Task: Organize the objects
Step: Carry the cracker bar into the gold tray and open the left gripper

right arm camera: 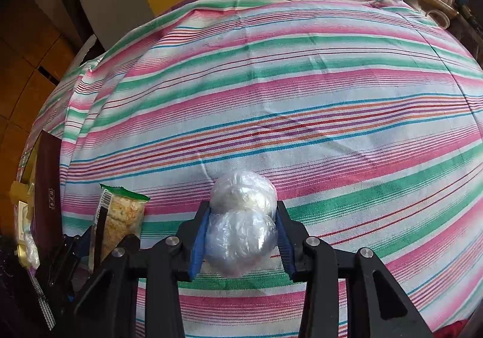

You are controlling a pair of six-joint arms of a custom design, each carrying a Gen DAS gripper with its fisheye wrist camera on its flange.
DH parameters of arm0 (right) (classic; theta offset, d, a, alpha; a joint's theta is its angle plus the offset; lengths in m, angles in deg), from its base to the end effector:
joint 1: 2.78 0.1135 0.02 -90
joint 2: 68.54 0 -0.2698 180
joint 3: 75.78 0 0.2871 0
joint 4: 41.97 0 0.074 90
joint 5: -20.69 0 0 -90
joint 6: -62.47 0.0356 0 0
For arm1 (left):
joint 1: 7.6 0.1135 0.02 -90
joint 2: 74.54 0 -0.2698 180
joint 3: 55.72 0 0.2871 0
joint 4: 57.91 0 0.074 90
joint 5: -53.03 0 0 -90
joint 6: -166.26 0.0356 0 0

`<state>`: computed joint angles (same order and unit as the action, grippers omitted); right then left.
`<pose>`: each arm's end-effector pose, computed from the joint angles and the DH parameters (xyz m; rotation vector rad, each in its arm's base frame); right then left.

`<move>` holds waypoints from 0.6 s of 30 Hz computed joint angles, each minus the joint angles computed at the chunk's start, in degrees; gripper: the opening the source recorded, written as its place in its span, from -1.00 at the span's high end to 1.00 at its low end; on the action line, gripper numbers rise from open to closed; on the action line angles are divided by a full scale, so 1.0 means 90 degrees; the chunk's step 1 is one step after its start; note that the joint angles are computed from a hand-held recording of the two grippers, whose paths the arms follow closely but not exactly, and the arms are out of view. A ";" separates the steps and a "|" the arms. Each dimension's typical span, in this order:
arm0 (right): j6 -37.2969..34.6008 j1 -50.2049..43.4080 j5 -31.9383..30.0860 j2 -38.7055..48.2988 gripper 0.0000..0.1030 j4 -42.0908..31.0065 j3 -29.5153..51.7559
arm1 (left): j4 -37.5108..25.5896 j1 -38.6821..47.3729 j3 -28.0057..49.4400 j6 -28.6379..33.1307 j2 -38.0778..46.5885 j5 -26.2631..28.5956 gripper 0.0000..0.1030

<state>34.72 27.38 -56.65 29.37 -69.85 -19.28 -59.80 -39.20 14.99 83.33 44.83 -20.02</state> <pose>0.2727 0.1495 0.0891 0.8078 2.6086 0.1505 0.3443 -0.2240 0.0496 0.9444 2.2921 -0.5490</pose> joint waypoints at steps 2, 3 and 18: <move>0.0031 -0.0037 -0.0028 -0.0049 0.04 0.0023 -0.0036 | 0.0016 -0.0028 -0.0012 0.0025 -0.0006 -0.0068 0.17; 0.0064 -0.0065 -0.0064 -0.0092 -0.10 0.0070 -0.0082 | 0.0022 -0.0028 -0.0024 0.0044 -0.0013 -0.0083 0.17; -0.0289 0.0015 0.0265 0.0554 0.27 -0.0460 0.0602 | 0.0040 -0.0043 -0.0054 0.0070 -0.0033 -0.0125 0.17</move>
